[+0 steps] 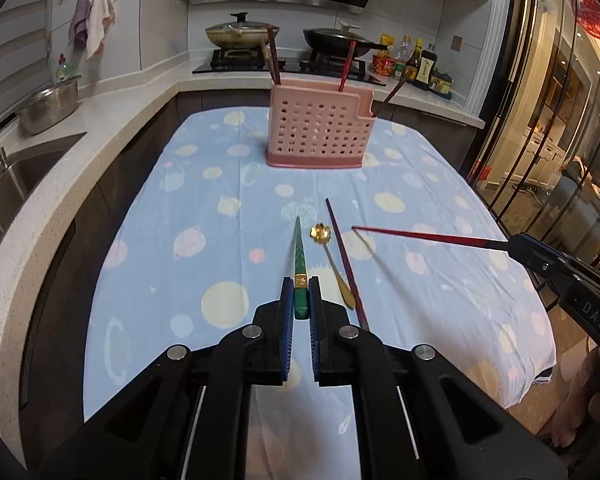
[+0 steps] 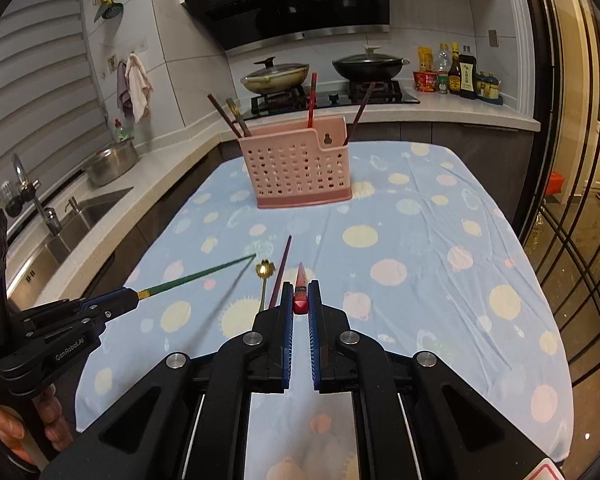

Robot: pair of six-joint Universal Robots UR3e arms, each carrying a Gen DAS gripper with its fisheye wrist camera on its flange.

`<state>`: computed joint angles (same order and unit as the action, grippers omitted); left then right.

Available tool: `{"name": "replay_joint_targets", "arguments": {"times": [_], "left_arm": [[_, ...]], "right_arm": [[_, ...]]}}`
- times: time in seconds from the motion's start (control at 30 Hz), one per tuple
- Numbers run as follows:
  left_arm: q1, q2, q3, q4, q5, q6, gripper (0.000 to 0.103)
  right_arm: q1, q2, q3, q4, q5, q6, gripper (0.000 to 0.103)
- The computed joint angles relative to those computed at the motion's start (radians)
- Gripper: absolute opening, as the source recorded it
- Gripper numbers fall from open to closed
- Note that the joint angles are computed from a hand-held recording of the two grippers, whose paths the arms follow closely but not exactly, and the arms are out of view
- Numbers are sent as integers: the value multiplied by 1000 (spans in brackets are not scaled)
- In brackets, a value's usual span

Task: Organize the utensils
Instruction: 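Carry both chopsticks to the pink holder and lower them inside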

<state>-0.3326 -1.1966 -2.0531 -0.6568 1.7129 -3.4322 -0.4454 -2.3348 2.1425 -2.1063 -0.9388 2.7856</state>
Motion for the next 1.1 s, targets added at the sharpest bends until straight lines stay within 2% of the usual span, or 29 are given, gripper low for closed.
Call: {"name": "replay_joint_targets", "arguments": {"times": [0.3, 0.7, 0.87, 0.97, 1.1], "left_arm": [[29, -144, 242, 30, 15, 68, 7], [94, -391, 657, -9, -11, 153, 7], [107, -538, 938, -40, -4, 177, 7], [122, -655, 1155, -64, -7, 185, 7], [151, -826, 1449, -104, -26, 182, 7]], "right_arm": [[75, 265, -223, -202, -4, 140, 7], [178, 610, -582, -346, -40, 282, 7], [201, 793, -818, -423, -27, 404, 7], [226, 921, -994, -475, -54, 488, 7], [263, 1116, -1280, -475, -93, 574, 7]]}}
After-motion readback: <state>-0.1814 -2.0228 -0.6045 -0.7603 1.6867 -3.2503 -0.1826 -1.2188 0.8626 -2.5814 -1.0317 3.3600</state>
